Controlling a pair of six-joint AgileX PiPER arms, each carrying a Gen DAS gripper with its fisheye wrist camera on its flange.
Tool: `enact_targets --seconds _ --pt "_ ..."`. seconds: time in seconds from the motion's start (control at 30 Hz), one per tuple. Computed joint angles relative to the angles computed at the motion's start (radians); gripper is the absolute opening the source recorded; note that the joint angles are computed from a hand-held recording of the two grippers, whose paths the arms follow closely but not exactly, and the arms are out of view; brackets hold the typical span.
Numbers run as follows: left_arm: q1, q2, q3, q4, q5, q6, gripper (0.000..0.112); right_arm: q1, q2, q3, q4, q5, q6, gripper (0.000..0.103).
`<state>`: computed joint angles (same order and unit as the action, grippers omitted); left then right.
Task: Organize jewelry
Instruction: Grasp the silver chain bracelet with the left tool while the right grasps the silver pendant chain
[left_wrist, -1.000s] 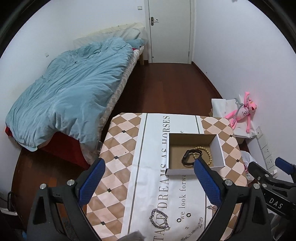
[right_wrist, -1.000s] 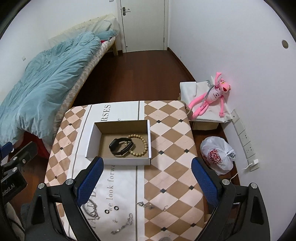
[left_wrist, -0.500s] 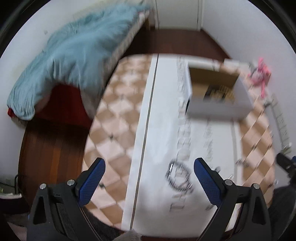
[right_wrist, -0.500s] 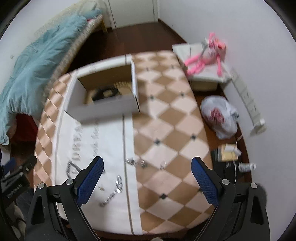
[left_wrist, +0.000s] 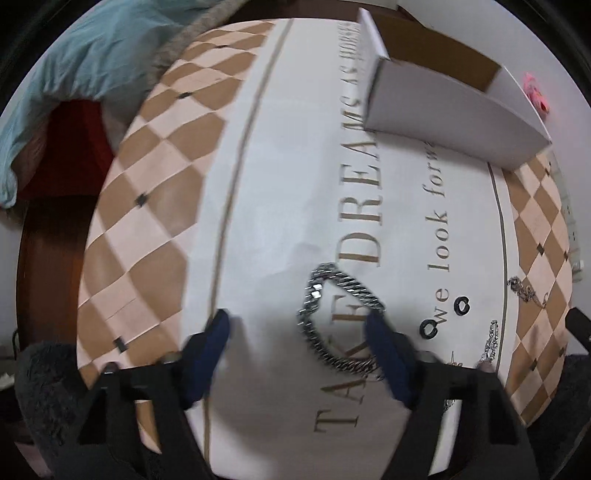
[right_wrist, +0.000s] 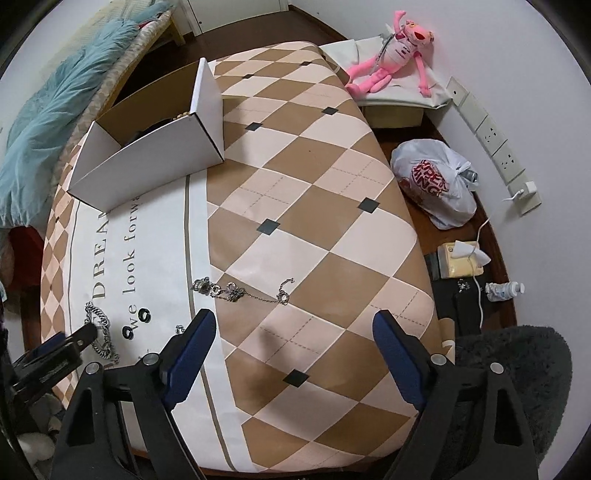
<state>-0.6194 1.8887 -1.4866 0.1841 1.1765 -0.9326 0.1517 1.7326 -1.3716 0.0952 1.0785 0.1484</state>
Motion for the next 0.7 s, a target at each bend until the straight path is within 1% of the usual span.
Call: enact_targets --seconds 0.03,0.07,0.1,0.13,0.2,0.23,0.3,0.37,0.43,0.47,0.57,0.63,0.67,0.7 --pt "-0.007 0.002 0.001 0.002 -0.015 0.007 0.048 -0.003 0.005 -0.007 0.007 0.005 -0.009 0.087" --pt "-0.016 0.001 0.0 0.014 -0.02 0.002 0.043 -0.003 0.007 -0.004 0.008 0.005 -0.015 0.086" --pt "-0.022 -0.001 -0.002 0.013 -0.03 0.009 0.031 -0.003 0.009 -0.001 0.012 0.005 -0.021 0.085" --pt "-0.024 -0.003 -0.004 0.004 -0.039 0.021 0.016 -0.01 0.01 0.002 0.028 0.004 -0.04 0.084" --pt "-0.032 0.008 -0.028 0.002 -0.022 0.038 0.006 -0.006 0.011 0.013 0.035 -0.008 -0.051 0.082" --pt "-0.034 0.007 -0.031 -0.002 -0.021 0.043 0.005 -0.006 0.014 0.016 0.052 -0.014 -0.065 0.082" --pt "-0.038 -0.006 -0.023 0.004 -0.026 0.036 0.005 0.006 0.019 0.016 0.069 -0.025 -0.08 0.076" --pt "-0.035 -0.03 -0.009 0.007 -0.029 0.034 0.005 0.036 0.023 0.014 0.076 -0.049 -0.097 0.074" --pt "-0.038 -0.051 -0.005 0.02 -0.021 0.024 0.002 0.073 0.041 0.0 0.068 -0.061 -0.094 0.07" --pt "-0.037 -0.068 0.003 0.023 -0.021 0.021 0.002 0.089 0.054 -0.009 0.069 -0.069 -0.097 0.066" --pt "-0.036 -0.088 0.008 0.025 -0.003 0.011 0.002 0.135 0.096 -0.037 0.055 -0.083 -0.081 0.063" --pt "-0.039 -0.11 0.029 0.03 0.001 -0.005 0.002 0.166 0.132 -0.06 0.025 -0.072 -0.052 0.052" --pt "-0.025 -0.108 0.029 0.027 -0.002 0.006 0.002 0.187 0.126 -0.052 -0.013 -0.101 -0.031 0.046" --pt "-0.027 -0.114 0.033 0.027 -0.001 0.001 0.002 0.206 0.131 -0.058 -0.05 -0.104 -0.005 0.033"
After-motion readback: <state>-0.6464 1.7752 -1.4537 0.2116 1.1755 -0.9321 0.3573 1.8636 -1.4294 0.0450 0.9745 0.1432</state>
